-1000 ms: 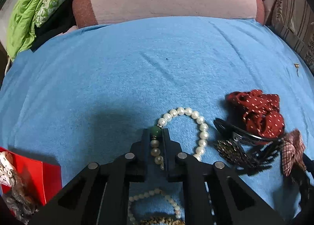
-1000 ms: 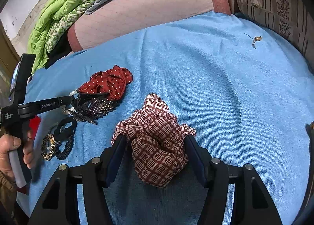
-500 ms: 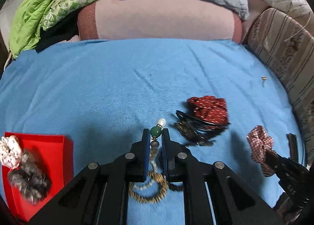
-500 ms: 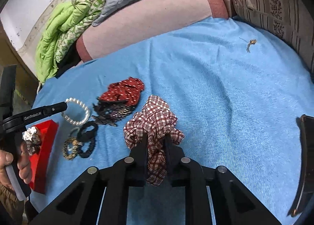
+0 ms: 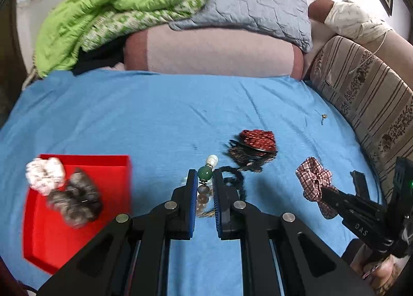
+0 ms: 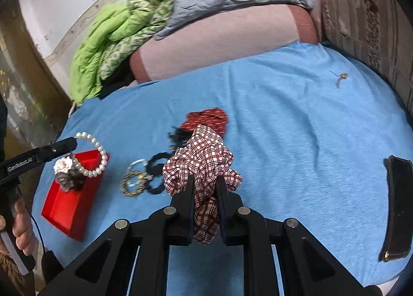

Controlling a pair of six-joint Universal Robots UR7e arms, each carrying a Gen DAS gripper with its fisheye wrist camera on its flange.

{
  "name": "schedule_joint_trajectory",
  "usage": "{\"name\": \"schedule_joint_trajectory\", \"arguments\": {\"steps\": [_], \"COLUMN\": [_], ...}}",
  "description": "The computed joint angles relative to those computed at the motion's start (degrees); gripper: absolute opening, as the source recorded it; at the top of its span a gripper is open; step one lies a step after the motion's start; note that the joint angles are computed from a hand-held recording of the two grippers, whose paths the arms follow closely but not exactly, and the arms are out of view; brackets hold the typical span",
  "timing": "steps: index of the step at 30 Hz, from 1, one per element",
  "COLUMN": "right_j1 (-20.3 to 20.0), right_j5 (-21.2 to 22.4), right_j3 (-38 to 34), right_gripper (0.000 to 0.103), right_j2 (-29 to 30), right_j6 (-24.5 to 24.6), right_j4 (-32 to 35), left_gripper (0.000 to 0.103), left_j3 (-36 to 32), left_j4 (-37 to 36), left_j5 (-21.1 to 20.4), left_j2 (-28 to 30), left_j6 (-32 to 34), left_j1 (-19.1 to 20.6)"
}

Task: Organize jewelry
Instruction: 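Carry the pearl bracelet and plaid scrunchie into the red tray and release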

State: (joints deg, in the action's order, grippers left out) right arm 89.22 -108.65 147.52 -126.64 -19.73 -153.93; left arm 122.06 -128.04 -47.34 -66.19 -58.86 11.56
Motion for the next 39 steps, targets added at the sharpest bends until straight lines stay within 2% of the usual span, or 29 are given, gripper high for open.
{"name": "schedule_joint_trajectory", "arguments": {"steps": [8,15,19,23,30,39], "right_j1": [10.24,17.77,21.81,26.10,32.01,34.09], "right_j5": [-2.90,-3.23,-2.26,-1.44,-2.82,-3.19], "right_j3": [0.71,-0.22,-1.74,-3.36,-7.26,-11.40], "right_gripper": [0.016,0.016,0.016,0.016,0.017,0.017], "right_j2": [5.67,14.97,22.27,30.27,45.29,58.39], "right_j6": [4.44,8.09,9.40,10.24,9.88,10.31], "right_j4": [0.71,0.05,-1.26,-3.28,-7.28,-9.98], "left_gripper": [0.011,0.011,0.011,0.011,0.011,0.011], "left_j3": [4.44,6.85,8.65,11.19,13.89,15.03], "left_j4": [17.78,39.43,46.44,49.39,49.28,49.02], "left_j5": [2.64,2.40,0.87,-0.20,0.42,2.02], "left_j2": [-10.98,-19.94,-24.63,-29.62,-34.28,-36.84], "left_j6": [-14.84,-31.84,-37.49,-41.15,-40.02,-36.81], "left_j1": [-4.07,-5.72,-5.28,-4.52,-1.10,3.34]}}
